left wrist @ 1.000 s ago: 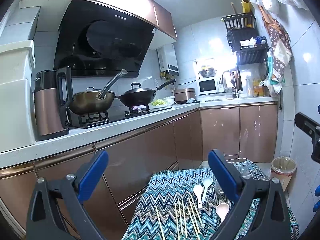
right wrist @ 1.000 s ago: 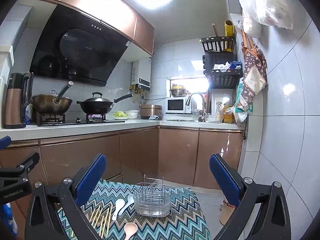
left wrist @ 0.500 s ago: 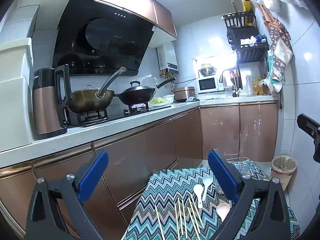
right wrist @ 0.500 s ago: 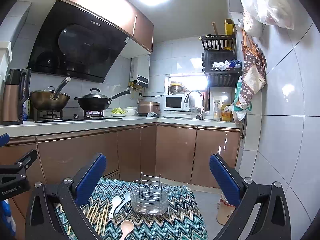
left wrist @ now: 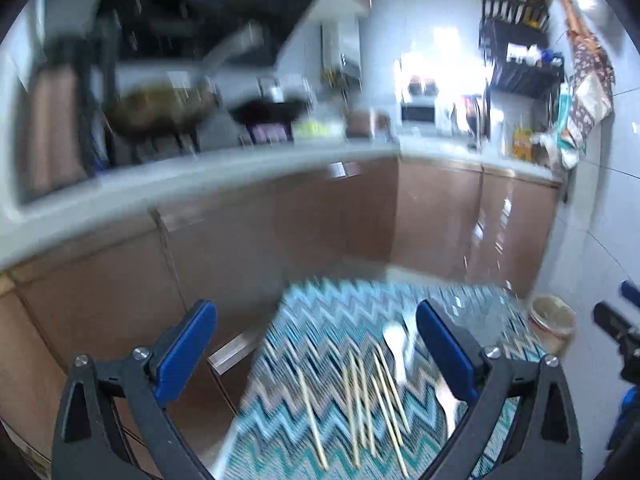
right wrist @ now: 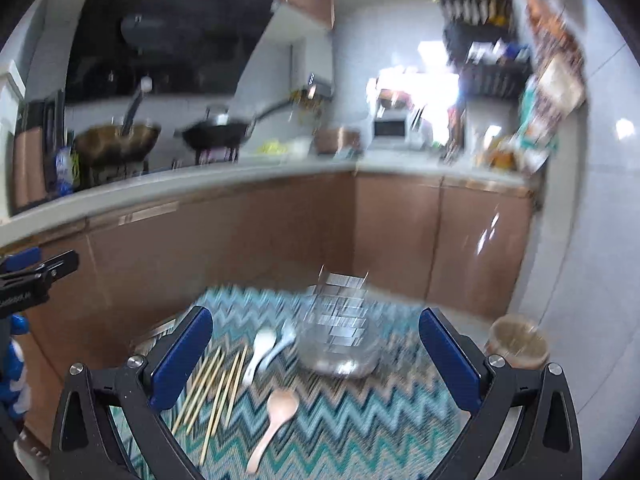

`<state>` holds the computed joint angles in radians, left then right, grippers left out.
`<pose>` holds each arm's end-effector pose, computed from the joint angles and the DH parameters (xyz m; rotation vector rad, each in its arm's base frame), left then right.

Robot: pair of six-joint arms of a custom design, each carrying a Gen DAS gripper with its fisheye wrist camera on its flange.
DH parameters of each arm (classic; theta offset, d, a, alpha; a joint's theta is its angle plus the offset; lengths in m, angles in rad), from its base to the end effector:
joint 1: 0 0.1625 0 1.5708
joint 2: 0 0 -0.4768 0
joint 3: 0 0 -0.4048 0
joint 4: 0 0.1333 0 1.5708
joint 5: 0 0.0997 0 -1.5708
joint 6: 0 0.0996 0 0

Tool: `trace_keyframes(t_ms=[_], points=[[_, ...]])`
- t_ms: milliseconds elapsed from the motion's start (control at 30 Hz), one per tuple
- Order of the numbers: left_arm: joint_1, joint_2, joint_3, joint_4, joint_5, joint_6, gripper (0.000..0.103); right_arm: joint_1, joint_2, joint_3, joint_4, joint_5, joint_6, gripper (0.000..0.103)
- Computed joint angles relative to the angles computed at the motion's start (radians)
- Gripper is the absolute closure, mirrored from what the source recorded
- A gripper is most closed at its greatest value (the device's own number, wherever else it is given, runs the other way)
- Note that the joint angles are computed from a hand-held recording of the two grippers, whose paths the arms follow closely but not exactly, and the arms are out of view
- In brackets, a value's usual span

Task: Organize utensils
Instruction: 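Lower the left tool to a chopstick while the right tool reaches the pink spoon, then close the left tool on the chopstick while the right tool grips the pink spoon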

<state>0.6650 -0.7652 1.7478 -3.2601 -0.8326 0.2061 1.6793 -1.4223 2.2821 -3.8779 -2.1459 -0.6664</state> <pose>-0.4211 -0.5847 0.1647 0.9906 2.2529 -1.1672 0.1252 -0.4188 0.4160 0.2495 -1.8810 1.4098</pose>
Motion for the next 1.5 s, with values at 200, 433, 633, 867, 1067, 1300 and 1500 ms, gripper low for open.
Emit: trace_keyframes(t_ms=[200,433,633,867,1067,1300,1500], points=[[0.122,0.055,-0.152,0.396,-0.188,-0.2,0.007,-0.164,-0.024,-0.041,0.396,0.143,0.163,0.026],[0.236,0.206,-0.434,0.823,-0.372,-0.363,0.06,-0.314,0.021,-0.15,0.744,0.299,0.236,0.062],[0.274,0.324,-0.627,1.029,-0.404,-0.395,0.075,-0.364,0.059,-0.222,0.868,0.337,0.237,0.066],[0.293,0.422,-0.79,1.188,-0.379,-0.438,0.089,-0.387,0.089,-0.278,0.944,0.362,0.217,0.069],[0.306,0.46,-0.851,1.242,-0.359,-0.459,0.093,-0.398,0.119,-0.321,0.995,0.375,0.198,0.071],[0.303,0.502,-0.911,1.301,-0.327,-0.447,0.094,-0.405,0.131,-0.35,1.058,0.394,0.178,0.074],[0.292,0.532,-0.942,1.297,-0.3,-0.453,0.097,-0.415,0.15,-0.382,1.102,0.43,0.157,0.092]])
